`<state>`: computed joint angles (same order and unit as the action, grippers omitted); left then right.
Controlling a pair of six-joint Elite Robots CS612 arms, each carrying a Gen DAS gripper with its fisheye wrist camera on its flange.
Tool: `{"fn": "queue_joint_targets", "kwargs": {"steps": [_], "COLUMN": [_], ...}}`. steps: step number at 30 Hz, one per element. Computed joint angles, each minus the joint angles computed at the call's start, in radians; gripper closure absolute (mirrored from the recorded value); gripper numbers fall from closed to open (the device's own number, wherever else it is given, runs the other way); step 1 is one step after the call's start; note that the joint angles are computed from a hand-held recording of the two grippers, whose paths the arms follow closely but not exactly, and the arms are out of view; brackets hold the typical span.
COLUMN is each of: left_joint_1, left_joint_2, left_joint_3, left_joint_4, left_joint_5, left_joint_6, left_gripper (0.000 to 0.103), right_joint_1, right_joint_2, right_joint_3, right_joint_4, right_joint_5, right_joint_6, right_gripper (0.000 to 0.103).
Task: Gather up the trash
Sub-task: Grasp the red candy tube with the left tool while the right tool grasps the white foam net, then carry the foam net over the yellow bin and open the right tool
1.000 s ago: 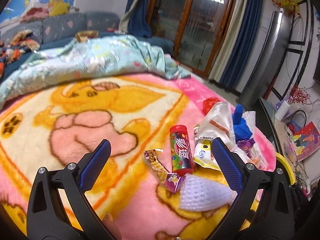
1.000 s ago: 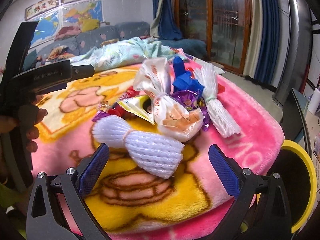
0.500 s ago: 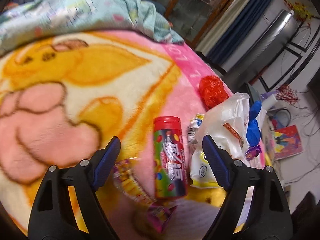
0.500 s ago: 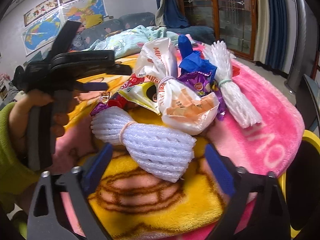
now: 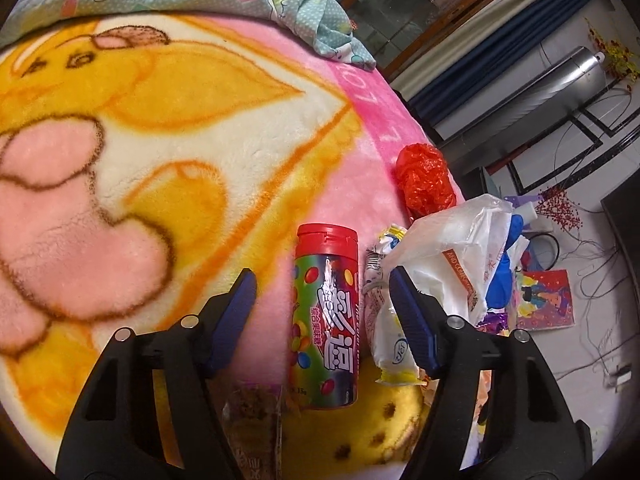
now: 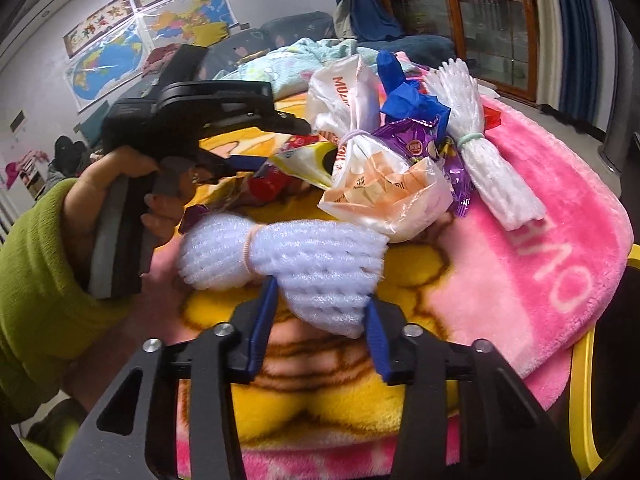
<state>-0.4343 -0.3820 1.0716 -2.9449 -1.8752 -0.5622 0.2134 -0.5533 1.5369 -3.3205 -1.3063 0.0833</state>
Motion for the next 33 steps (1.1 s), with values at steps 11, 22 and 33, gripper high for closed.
{"fn": "queue_joint_targets", "kwargs": {"steps": [11, 22, 33], "left_joint_1": [-0.005, -0.002, -0.015], "left_joint_2": [0.001, -0.032, -0.107], "left_joint_3": [-0.054, 0.026, 0.162], "left_joint_4": [0.167, 0.033, -0.231], "left_joint_5": [0.034, -0.003, 0.101], "left_joint_6": [0.124, 0.081, 0.048], "left_gripper": [0.059, 0.075, 0.076], "right_joint_1": [0.006, 0.002, -0.007], "right_joint_2": [-0.025, -0.053, -0.071], "right_joint_3": [0.043, 0.09, 0.116], "right_joint_4": [-0.059, -0.124, -0.193], "right_joint_5": [-0.018, -0.106, -0.151], "right_joint_6": [-0.038, -0.007, 0.029], "right_gripper": [0.082, 0.082, 0.083]}}
